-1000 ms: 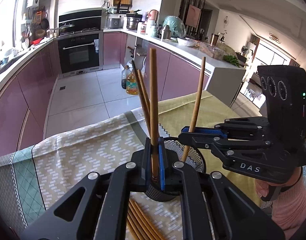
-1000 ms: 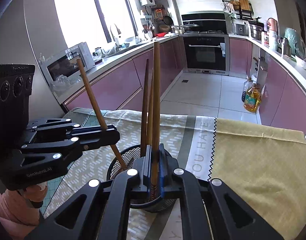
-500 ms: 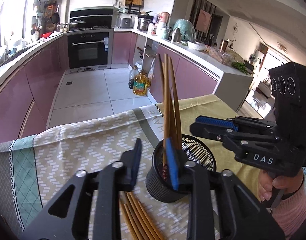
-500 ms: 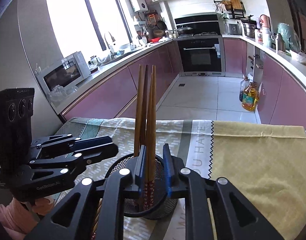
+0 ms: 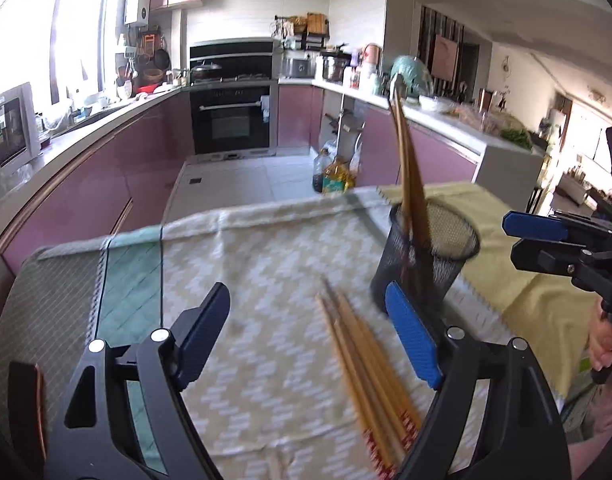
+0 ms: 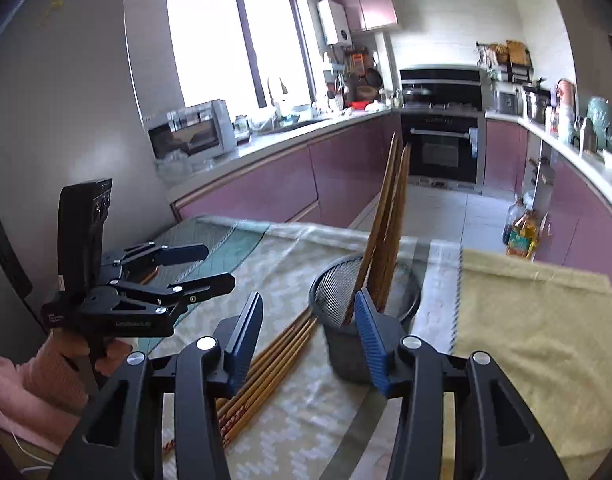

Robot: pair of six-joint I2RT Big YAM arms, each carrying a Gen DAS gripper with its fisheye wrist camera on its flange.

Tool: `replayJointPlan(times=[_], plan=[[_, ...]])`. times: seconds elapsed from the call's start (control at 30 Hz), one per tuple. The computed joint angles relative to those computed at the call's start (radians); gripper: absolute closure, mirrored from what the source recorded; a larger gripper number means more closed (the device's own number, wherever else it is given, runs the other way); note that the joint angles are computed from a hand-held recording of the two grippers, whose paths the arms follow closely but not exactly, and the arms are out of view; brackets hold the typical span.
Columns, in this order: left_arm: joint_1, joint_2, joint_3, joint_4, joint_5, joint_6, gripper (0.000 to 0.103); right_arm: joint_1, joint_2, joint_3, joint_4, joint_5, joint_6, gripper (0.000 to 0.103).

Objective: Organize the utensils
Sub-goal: 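Withdraw both open grippers from the cup back over the chopstick pile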

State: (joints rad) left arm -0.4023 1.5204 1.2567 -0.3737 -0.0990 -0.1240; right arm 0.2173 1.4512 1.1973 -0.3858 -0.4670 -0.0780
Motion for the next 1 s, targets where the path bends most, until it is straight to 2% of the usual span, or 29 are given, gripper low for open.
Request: replayJointPlan(times=[0.13,0.27,0.4,0.7,1.0], plan=[[0.002,-0.010,-0.063,-0.025,-0.005,0.015,0.027,0.040,0.052,0.000,-0.067,0.016,-0.003,0.057],[0.000,0.001,-0.091,-0.056,0.000,0.000,0.028,0.082,0.102,0.007,-0.108,0.077,-0.007,0.057],[-0.002,0.000,-0.111,-0.064,0.020,-0.021,0.028,0.106,0.122,0.007,-0.112,0.115,-0.003,0.057],[-0.019,0.026,-0.102,-0.091,0.019,-0.016,0.030,0.127,0.119,-0.006,-0.110,0.185,-0.012,0.058],[-0.025,0.041,-0.089,-0.107,0.024,-0.008,0.030,0.126,0.120,-0.009,-0.113,0.189,-0.016,0.058]])
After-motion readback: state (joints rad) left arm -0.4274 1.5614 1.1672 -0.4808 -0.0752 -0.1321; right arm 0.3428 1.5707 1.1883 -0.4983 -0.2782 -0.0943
